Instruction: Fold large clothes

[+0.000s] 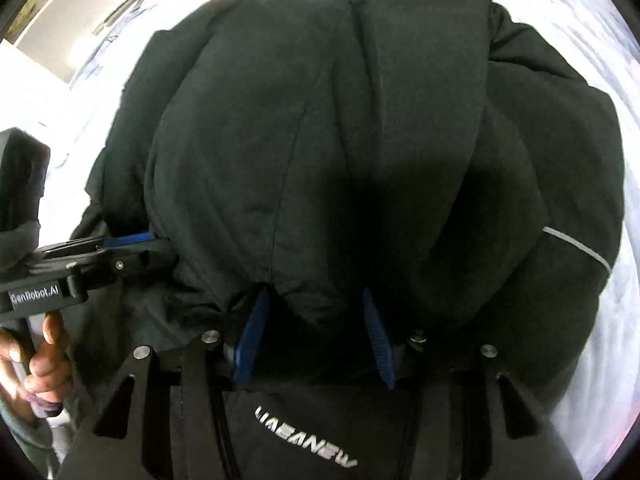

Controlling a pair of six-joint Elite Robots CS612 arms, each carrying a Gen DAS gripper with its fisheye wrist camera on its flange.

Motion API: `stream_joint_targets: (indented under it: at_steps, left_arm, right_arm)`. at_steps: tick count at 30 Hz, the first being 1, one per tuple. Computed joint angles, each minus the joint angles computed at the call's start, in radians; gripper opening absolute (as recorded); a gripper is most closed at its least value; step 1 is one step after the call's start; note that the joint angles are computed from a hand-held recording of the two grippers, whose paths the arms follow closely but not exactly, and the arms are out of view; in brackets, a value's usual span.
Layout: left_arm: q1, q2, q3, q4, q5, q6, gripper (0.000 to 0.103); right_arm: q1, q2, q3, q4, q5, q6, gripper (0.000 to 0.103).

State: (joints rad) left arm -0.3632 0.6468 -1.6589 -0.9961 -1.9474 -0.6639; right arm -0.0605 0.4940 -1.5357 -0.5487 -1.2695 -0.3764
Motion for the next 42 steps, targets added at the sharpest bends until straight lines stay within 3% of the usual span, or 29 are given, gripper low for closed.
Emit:
stream_joint_targets:
  at_steps: [3,6,9,12,13,15,17,20,25,28,34,42]
  left_arm:
    - [-0.010,-0.017,-0.030,0.002,0.031,0.051,0.032]
    - [-0.010,-0.021,-0.058,-0.010,-0.012,0.059,0.032]
    - [-0.016,-0.017,-0.070,-0.029,-0.010,0.042,0.036]
    - [-0.035,-0.033,-0.028,0.087,0.091,0.033,0.038]
    - [-0.033,-0.030,-0.009,0.117,0.089,0.007,0.037]
    - [-0.022,-0.006,-0.007,0.090,0.042,-0.088,0.037]
    - [-0.025,-0.007,-0.025,0.076,0.054,-0.105,0.037]
    - [-0.042,-0.014,-0.098,0.081,0.090,-0.084,0.037]
    - [-0.067,-0.032,-0.239,0.175,0.164,-0.114,0.038]
    - [-0.069,-0.055,-0.285,0.222,0.201,-0.128,0.039]
    - [-0.071,-0.088,-0.405,0.413,0.312,-0.120,0.047]
    - [-0.040,-0.079,-0.479,0.492,0.293,-0.176,0.047]
  right_arm:
    - [-0.019,-0.023,-0.014,0.025,0.037,-0.008,0.051]
    - [-0.032,-0.034,-0.062,0.038,0.079,-0.024,0.052]
    - [-0.009,-0.021,-0.083,-0.004,0.035,-0.023,0.052]
    - [0.027,0.006,-0.062,0.019,-0.067,0.004,0.051]
    - [0.032,0.024,-0.054,0.031,-0.088,0.016,0.050]
    - [0.030,0.040,-0.066,0.014,-0.086,0.018,0.050]
    - [0.027,0.031,-0.078,0.019,-0.082,0.017,0.050]
    - [-0.002,0.014,-0.115,0.061,-0.011,0.035,0.051]
    - [-0.067,0.006,-0.228,0.142,0.078,0.048,0.055]
    - [-0.088,0.001,-0.267,0.179,0.068,0.044,0.056]
    - [-0.127,-0.008,-0.354,0.246,0.036,0.079,0.056]
    - [-0.186,-0.021,-0.445,0.348,0.030,0.182,0.060]
